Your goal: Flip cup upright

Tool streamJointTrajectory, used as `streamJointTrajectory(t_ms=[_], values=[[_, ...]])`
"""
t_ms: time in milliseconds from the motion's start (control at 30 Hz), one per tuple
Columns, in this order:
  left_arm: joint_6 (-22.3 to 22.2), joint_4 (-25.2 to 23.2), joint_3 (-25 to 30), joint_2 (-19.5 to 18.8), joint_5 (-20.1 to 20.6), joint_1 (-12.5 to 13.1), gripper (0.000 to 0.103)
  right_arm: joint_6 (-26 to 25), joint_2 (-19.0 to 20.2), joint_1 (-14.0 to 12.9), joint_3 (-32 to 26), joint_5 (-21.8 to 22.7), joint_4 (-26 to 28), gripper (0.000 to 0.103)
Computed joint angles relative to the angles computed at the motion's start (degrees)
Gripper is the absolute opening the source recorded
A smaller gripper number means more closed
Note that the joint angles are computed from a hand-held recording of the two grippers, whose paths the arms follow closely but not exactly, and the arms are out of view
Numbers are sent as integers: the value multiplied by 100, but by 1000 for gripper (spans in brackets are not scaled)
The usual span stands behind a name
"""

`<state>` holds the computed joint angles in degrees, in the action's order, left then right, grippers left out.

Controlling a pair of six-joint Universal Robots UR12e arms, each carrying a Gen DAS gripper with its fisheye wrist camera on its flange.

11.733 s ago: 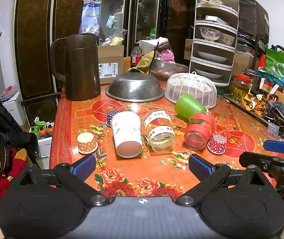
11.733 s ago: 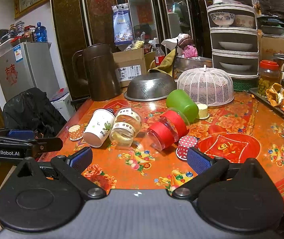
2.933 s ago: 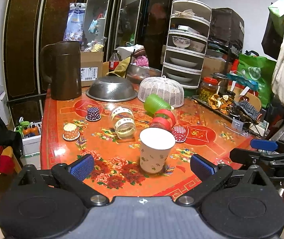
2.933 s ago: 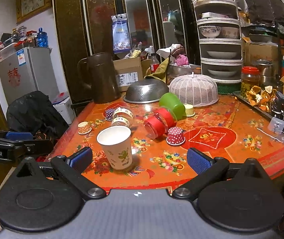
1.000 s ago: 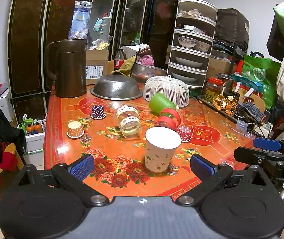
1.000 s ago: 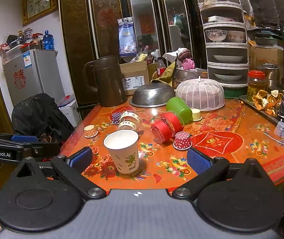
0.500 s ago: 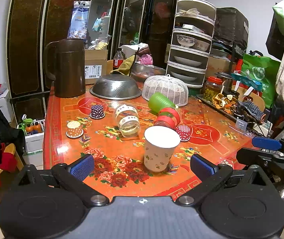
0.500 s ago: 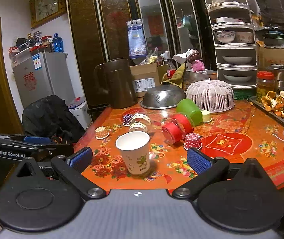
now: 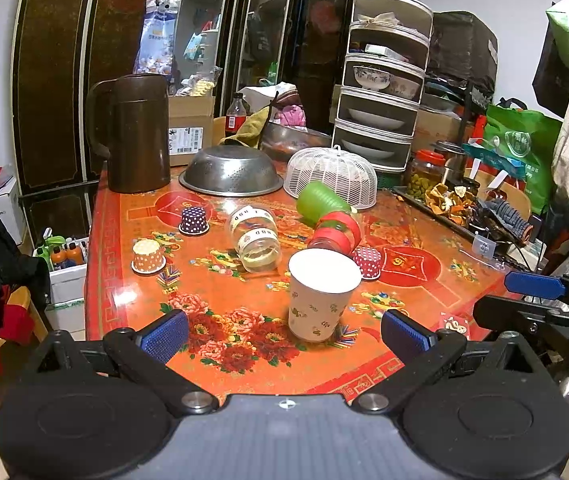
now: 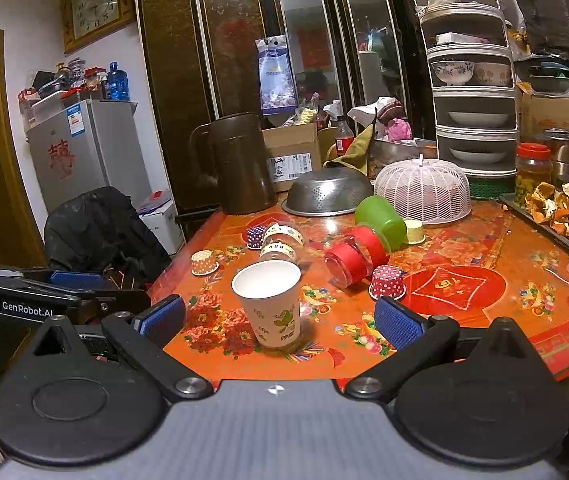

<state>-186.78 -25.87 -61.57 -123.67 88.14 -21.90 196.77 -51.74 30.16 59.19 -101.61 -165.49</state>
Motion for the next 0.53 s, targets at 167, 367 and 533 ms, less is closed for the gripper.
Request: streamJointTrajectory(t_ms=[167,367,533], values=[[0,-24,12,-11,4,-2,103,-2,-1,1,5,-1,-3,102],[6,-30,11,-15,-2,-4,103,-11,0,4,7,6,12,102],[136,205,25,-88,125,-61,103,-3,-15,-1,52,9,0,102]])
